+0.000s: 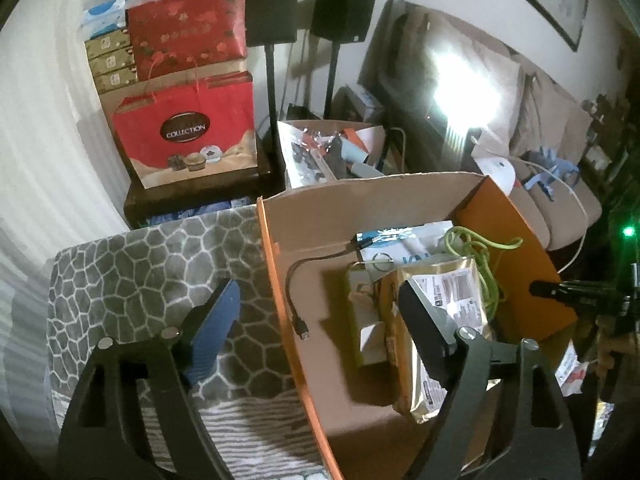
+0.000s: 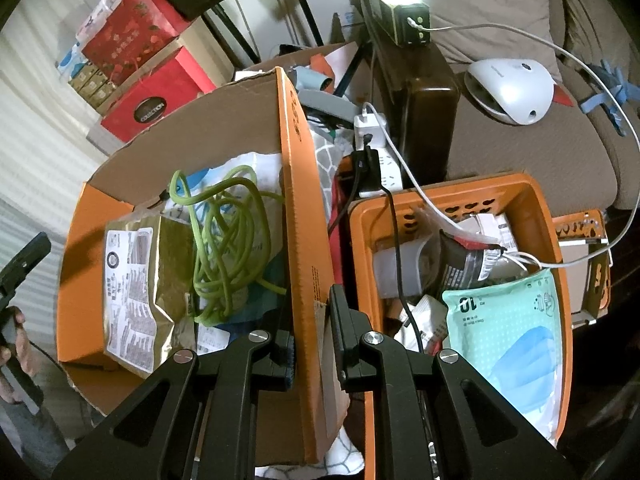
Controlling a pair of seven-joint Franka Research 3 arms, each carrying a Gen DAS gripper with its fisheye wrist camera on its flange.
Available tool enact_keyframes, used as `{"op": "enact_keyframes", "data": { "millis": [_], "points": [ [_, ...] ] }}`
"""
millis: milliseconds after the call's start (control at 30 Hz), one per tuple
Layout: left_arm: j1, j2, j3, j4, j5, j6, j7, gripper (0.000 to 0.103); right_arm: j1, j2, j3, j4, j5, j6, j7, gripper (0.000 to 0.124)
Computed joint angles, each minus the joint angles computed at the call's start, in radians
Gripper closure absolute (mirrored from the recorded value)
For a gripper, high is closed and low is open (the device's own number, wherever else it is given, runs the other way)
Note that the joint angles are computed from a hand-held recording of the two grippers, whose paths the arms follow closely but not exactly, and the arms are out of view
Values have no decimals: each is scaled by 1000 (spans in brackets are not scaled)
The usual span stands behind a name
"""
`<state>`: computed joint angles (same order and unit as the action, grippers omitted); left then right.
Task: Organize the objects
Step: 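Lower the black cable into the box and open left gripper, then release the box wall with right gripper and pull it back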
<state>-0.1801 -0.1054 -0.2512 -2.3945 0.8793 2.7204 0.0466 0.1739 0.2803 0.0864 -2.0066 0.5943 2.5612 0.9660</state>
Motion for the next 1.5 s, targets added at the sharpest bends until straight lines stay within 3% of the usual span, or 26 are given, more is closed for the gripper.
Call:
{"op": "enact_keyframes", "data": {
  "millis": [67, 400, 600, 700, 767, 1033, 1200, 1300, 1400, 1500],
  "points": [
    [1, -8, 2, -12, -4, 11, -5, 15, 4, -3, -1, -5, -5, 13, 3, 109],
    [19, -66, -13, -83, -14, 33, -32, 9, 18, -46, -3, -70, -21, 116, 15, 100],
    [26, -99, -14, -125, -67, 46, -1, 8, 40, -121, 10, -148, -18, 224, -9, 79],
    [34, -122, -24, -147, -65, 48, -15, 7, 52, -157, 22, -182, 13, 256, -42, 73],
    [36, -136, -28, -161, -73, 47, -13, 0, 66, -182, 30, -207, 39, 280, -68, 69],
    [43, -220, -47, -230, -100, 46, -17, 0, 144, -253, 50, -291, 150, 365, -166, 60],
    [41, -276, -69, -272, -129, 26, -15, 0, 193, -271, 57, -327, 166, 421, -171, 50],
    [40, -312, -91, -293, -141, -10, -31, 0, 218, -278, 62, -348, 157, 454, -157, 36],
    [41, -350, -111, -320, -134, -23, -66, 0, 243, -285, 69, -371, 165, 494, -161, 33],
    [15, -370, -111, -333, -168, -65, -57, 0, 273, -291, 79, -391, 210, 539, -189, 21]
  ]
}}
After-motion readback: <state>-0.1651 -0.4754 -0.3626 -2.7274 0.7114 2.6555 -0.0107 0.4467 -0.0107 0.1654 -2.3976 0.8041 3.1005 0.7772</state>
